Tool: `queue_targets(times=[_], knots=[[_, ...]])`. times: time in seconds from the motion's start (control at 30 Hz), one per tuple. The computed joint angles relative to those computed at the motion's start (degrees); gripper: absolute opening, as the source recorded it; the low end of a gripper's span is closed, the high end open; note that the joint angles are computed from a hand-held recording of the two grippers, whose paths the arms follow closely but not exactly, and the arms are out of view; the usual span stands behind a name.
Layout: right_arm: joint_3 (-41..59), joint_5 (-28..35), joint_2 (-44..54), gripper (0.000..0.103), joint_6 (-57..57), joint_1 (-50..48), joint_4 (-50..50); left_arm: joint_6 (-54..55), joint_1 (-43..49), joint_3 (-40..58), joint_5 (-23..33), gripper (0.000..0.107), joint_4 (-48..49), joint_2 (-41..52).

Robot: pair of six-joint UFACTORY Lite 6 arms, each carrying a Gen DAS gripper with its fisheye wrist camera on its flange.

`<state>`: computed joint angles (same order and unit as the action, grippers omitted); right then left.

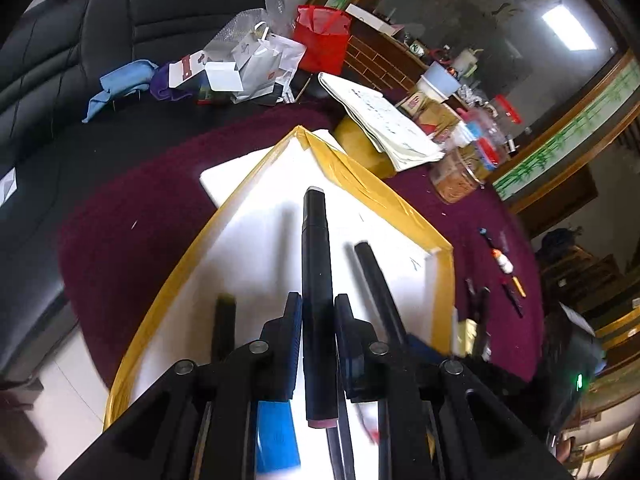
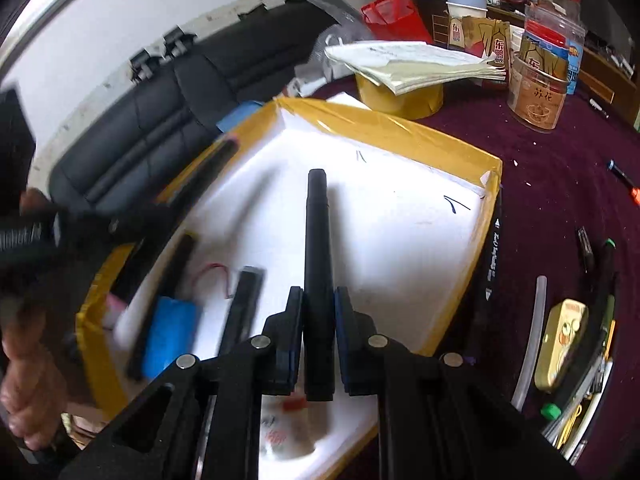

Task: Organize rigid objects
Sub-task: 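Carry both black markers onto the white tray and open both tools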

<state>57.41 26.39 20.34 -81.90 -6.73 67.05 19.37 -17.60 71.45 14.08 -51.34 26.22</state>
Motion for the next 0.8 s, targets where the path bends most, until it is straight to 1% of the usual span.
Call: queue_targets(times=[0.07, 0.13, 0.2, 0.33, 0.4, 0.43, 0.47, 0.5, 0.53, 0.57, 0.6, 0.67, 0.7, 0.77, 0.8], knots=[[0.0, -2.8, 0.6, 0.015, 1.2, 1.5, -0.7, -6.0, 0.1, 5.1, 1.9, 0.016, 6.1, 4.4], [-0.3, -4.7, 1.0, 0.015, 1.2, 2.4, -0.6, -14.2, -0.5, 10.1, 4.3, 0.016, 15.0, 9.0], [-0.9, -6.1, 1.0, 0.015, 0.9, 3.0, -0.1, -20.3, -1.0, 14.0, 6.2, 0.016, 21.5, 12.6], [-1.3, -7.6, 0.9, 0.015, -0.3, 3.8, 0.5, -22.9, -1.2, 17.4, 7.8, 0.016, 23.5, 16.1], [-1.1, -7.6, 1.0, 0.015, 0.0, 3.7, 0.3, -21.8, -0.7, 19.2, 9.1, 0.018, 21.7, 17.9], [-0.7, -7.5, 1.2, 0.015, 1.1, 3.8, -0.6, -20.6, -0.6, 18.8, 8.8, 0.02, 20.2, 17.8], [-0.7, -6.9, 0.9, 0.019, 2.1, 3.5, -1.6, -20.4, -0.7, 18.6, 8.8, 0.036, 20.2, 17.4], [-0.7, -6.2, 0.6, 0.028, 2.3, 3.1, -1.8, -19.1, -0.8, 17.5, 8.2, 0.055, 18.8, 16.3], [-1.0, -3.2, -0.2, 0.032, 0.5, 1.4, -0.3, -17.2, -1.0, 15.9, 6.9, 0.061, 16.7, 14.9], [-1.4, -0.6, -1.2, 0.037, -0.7, -0.1, 0.5, -13.8, -1.3, 13.2, 5.2, 0.064, 13.1, 12.5], [-2.4, 2.5, -2.7, 0.042, -2.3, -2.1, 2.1, -12.1, -1.7, 11.8, 4.7, 0.064, 11.3, 11.0], [-3.5, 7.9, -4.7, 0.048, -3.9, -5.7, 2.6, -4.7, -2.5, 6.5, 3.5, 0.064, 3.1, 6.1], [-3.9, 10.9, -5.6, 0.048, -3.6, -7.9, 1.7, -3.5, -3.0, 4.4, 2.8, 0.064, 1.1, 4.0], [-4.2, 18.2, -6.8, 0.048, -3.1, -13.7, -0.8, -2.3, -5.6, -2.1, -0.9, 0.064, -2.3, -2.5], [-4.2, 20.2, -7.1, 0.049, -2.9, -15.6, -1.8, -2.2, -7.6, -5.7, -3.3, 0.065, -3.6, -6.2]])
